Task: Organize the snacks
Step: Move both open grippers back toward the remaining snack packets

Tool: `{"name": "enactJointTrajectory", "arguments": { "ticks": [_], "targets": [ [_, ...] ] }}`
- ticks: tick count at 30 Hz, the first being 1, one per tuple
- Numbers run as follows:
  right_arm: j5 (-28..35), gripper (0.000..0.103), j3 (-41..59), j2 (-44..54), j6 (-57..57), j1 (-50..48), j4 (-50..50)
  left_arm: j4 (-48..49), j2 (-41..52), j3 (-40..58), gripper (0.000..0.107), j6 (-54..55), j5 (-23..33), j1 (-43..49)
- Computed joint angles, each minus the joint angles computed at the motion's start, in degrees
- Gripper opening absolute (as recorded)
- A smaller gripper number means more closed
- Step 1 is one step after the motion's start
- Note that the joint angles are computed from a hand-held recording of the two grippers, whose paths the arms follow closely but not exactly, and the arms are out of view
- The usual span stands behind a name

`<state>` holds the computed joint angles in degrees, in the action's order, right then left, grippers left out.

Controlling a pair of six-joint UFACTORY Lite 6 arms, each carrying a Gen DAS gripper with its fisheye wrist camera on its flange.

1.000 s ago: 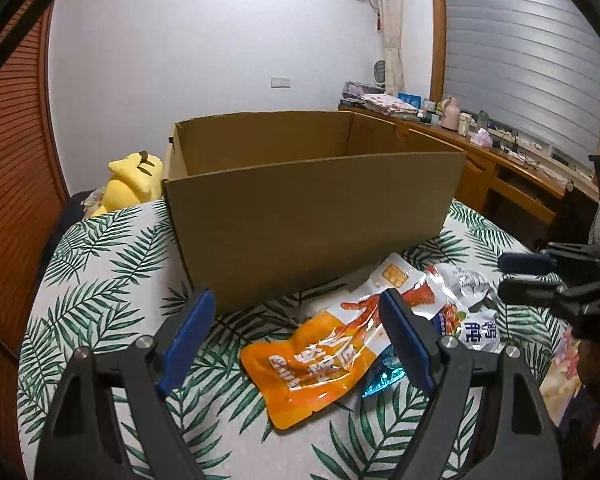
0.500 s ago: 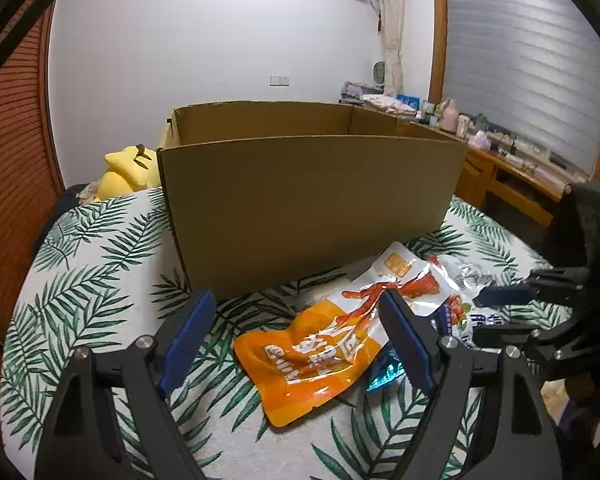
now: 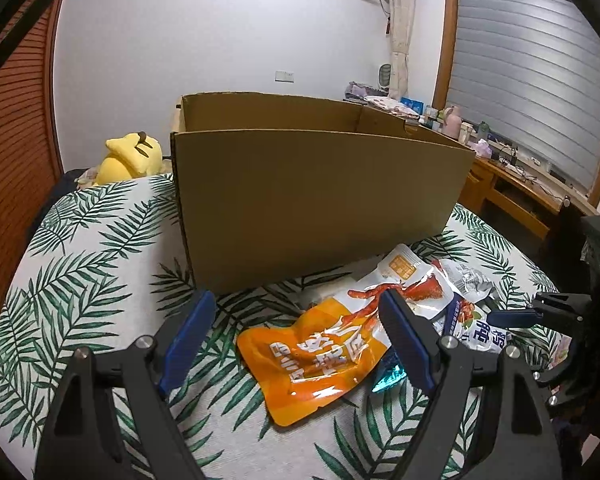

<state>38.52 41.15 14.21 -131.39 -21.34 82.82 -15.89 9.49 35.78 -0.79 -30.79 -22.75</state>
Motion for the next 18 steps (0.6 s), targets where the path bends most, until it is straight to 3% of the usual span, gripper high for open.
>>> {"name": "enactJointTrajectory", "arguments": {
  "ticks": [6, 12, 14, 18],
  "targets": [
    [-4.13, 0.073, -5.38, -3.15, -12.64, 3.16, 11.66, -1.93, 0.37, 0.52, 0.084, 2.07, 0.28, -0.44],
    [-4.14, 0.073, -5.41, -2.31, -12.88, 3.77, 13.93, -4.58, 0.55, 0.85, 0.084, 4.61, 0.39, -1.24],
    [-3.8, 0.062, -5.24, -2.56, -11.84, 3.07, 12.75, -5.7, 0.79, 1.33, 0.084, 6.08, 0.79, -1.61],
    [-3.22, 0.059, -5.62, -3.36, -10.36, 1.68, 11.55, -9.5, 1.51, 3.08, 0.084, 11.54, 2.24, -3.29]
  ]
}}
